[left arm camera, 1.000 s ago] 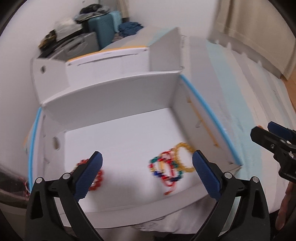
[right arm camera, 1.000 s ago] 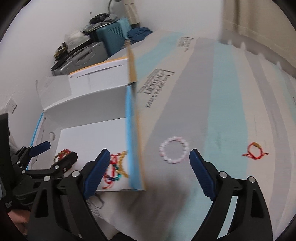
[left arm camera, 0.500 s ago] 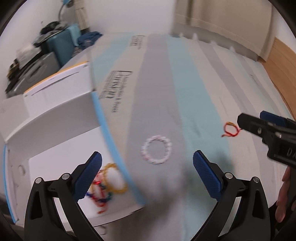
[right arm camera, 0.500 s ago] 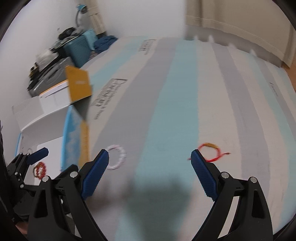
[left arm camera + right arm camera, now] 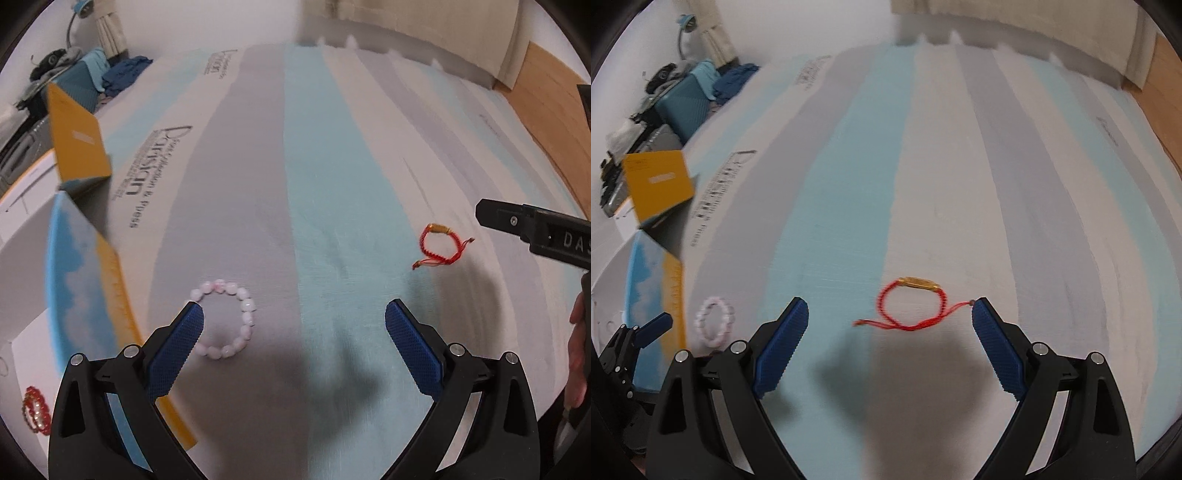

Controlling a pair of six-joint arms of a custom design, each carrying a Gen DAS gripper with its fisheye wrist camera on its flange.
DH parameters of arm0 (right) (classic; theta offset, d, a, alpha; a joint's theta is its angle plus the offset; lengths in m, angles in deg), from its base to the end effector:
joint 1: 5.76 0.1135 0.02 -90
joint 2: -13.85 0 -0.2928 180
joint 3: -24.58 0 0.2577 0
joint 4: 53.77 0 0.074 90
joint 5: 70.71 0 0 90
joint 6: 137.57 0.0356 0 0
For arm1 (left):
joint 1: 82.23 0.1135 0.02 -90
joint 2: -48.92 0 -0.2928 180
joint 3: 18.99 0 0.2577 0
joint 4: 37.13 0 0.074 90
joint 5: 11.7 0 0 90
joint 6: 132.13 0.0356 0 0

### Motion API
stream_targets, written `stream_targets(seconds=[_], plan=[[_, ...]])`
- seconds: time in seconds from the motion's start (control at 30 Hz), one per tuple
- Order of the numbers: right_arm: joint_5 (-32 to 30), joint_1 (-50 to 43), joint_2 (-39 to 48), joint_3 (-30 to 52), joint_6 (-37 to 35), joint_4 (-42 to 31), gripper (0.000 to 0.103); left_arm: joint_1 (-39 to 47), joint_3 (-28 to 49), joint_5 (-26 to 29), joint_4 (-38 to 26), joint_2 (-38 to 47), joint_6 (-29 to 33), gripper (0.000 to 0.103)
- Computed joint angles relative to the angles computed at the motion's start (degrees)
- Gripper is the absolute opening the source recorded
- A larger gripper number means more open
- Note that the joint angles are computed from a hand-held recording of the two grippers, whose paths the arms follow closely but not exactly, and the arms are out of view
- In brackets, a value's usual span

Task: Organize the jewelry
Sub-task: 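Withdraw both tools from the box toward the pink-white and red cord bracelets, then grasp the pink-white beaded bracelet with the left tool while the right tool grasps the red cord bracelet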

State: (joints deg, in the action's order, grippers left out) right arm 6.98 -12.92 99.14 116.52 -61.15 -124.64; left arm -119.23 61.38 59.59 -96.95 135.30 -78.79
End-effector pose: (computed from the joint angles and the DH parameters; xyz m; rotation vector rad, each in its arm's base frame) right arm 0.2978 -0.0298 0.3372 -0.2142 2.6488 0.1724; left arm 0.2480 -0.1726 0.2805 -0.0844 2.6129 0.0092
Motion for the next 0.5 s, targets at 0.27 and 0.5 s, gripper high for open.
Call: stream_targets(seconds=[0.27, 0.5], plan=[[2.1, -1.2, 8.4, -1.8, 1.1, 5.4, 0.082, 3.1, -5.5, 3.1, 8.9, 4.2, 2.1, 0.095], [3.5, -1.6, 13.7, -2.1, 1.8, 7.4, 0.068, 3.6, -8.0, 4.4, 13.5, 6.9, 3.6, 0.088]])
